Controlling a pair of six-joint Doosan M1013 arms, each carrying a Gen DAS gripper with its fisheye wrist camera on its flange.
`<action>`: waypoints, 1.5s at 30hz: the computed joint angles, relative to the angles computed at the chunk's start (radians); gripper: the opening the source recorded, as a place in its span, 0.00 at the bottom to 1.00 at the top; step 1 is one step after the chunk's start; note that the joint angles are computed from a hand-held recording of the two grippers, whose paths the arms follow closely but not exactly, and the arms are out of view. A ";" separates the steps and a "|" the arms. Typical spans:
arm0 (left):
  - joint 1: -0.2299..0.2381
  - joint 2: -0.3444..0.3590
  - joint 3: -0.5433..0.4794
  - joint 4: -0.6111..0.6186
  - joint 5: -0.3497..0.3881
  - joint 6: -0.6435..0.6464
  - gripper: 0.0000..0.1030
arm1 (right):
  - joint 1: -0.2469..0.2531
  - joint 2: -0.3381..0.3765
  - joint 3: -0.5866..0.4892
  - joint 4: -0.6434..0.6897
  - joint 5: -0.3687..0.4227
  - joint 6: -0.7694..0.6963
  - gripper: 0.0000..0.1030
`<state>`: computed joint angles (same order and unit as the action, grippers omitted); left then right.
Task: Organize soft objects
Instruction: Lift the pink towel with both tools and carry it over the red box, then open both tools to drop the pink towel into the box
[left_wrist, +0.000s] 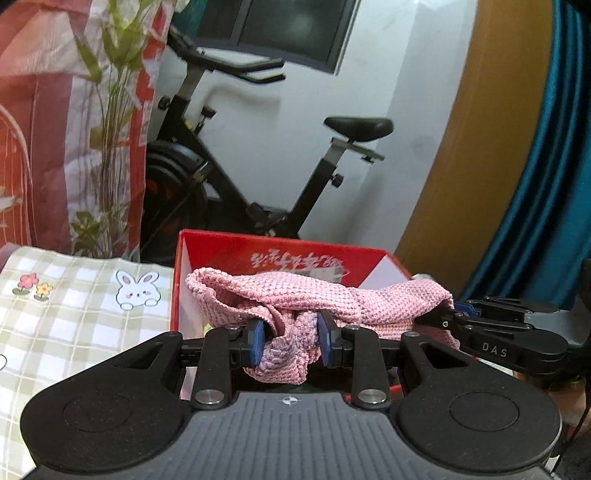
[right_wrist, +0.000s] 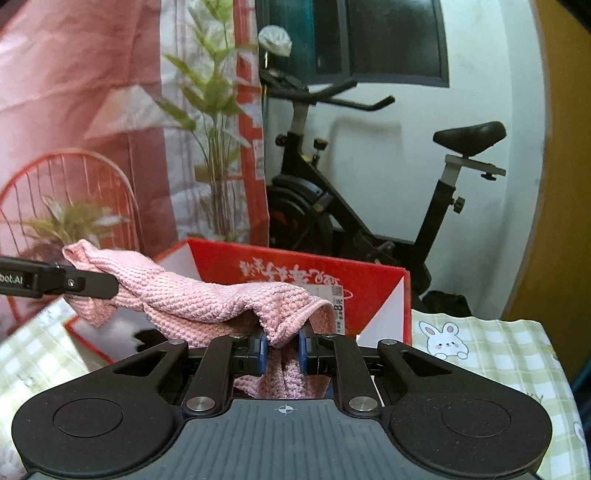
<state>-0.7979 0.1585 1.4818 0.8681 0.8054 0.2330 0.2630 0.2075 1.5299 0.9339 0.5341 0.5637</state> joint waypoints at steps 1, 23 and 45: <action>0.007 0.003 -0.003 -0.018 0.001 0.014 0.30 | 0.005 0.007 -0.005 -0.028 -0.002 0.013 0.14; 0.004 0.013 -0.014 -0.074 0.024 0.125 0.83 | 0.014 0.016 0.009 -0.225 -0.035 0.136 0.53; -0.059 -0.052 0.028 0.049 0.127 0.026 0.96 | -0.019 -0.086 0.125 0.038 -0.032 -0.144 0.86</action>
<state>-0.8572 0.1063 1.5095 0.9171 0.9324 0.2592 0.2445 0.1214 1.6548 0.9719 0.5022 0.4197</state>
